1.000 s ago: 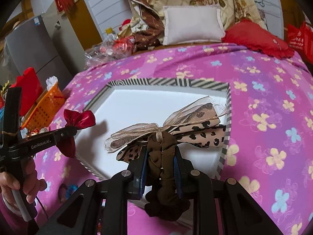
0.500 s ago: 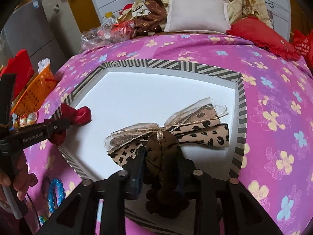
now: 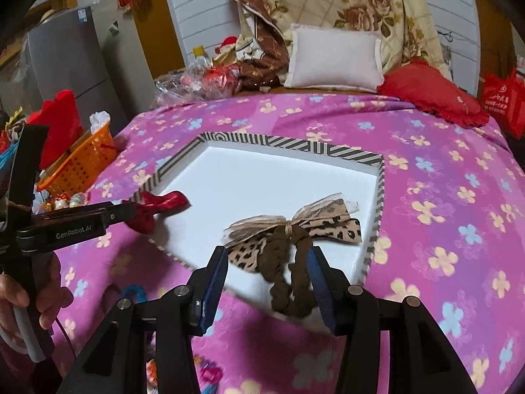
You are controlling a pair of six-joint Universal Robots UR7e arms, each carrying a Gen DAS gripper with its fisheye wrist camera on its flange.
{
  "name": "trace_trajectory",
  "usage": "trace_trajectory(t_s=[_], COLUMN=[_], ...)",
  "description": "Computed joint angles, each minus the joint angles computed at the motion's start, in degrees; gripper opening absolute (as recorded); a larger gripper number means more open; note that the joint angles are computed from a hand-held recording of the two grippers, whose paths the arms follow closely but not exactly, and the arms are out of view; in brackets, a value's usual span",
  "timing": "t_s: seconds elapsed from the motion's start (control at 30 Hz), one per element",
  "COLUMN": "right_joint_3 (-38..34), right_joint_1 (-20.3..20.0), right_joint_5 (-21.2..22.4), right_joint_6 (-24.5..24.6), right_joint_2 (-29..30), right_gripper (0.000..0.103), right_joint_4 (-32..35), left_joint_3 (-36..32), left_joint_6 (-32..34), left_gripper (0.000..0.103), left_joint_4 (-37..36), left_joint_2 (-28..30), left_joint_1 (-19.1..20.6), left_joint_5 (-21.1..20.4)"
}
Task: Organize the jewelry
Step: 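Move both tools back toward the remaining bracelets and hair ties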
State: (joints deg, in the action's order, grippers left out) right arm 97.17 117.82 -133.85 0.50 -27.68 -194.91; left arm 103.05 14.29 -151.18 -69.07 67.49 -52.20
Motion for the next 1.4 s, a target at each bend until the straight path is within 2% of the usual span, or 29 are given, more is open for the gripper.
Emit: trace_trajectory(t_s=[0.07,0.37,0.67,1.07,1.4], right_joint_3=[1.32,5.09,8.14,9.69,10.1], right_joint_1=[1.13,5.1,7.3,8.52,8.72], right_joint_5=[0.02,-1.61,-2.77,-3.28,-3.21], right_joint_6=[0.42,3.13,6.73,8.8,9.6], right_joint_2=[-0.29,-0.29,-0.28,-0.15,-0.2], right_gripper=[0.06,0.061,0.061,0.062,0.062], right_joint_4=[-0.9,-1.92,-1.78,-0.86,0.06], left_joint_3=[2.57,12.67,19.49,23.01,23.43], left_joint_6=[0.45,0.63,-0.84,-2.29,-3.14], left_gripper=[0.053,0.054,0.054,0.054,0.054], left_joint_4=[-1.21,-4.56,-5.31,-4.07,-2.34], left_joint_2=[-2.12,-10.39,-16.8,-20.59,-21.9], left_joint_1=[-0.82,-3.75,-4.69,-4.72,-3.58], left_joint_5=[0.26,3.23,4.46,4.78,4.21])
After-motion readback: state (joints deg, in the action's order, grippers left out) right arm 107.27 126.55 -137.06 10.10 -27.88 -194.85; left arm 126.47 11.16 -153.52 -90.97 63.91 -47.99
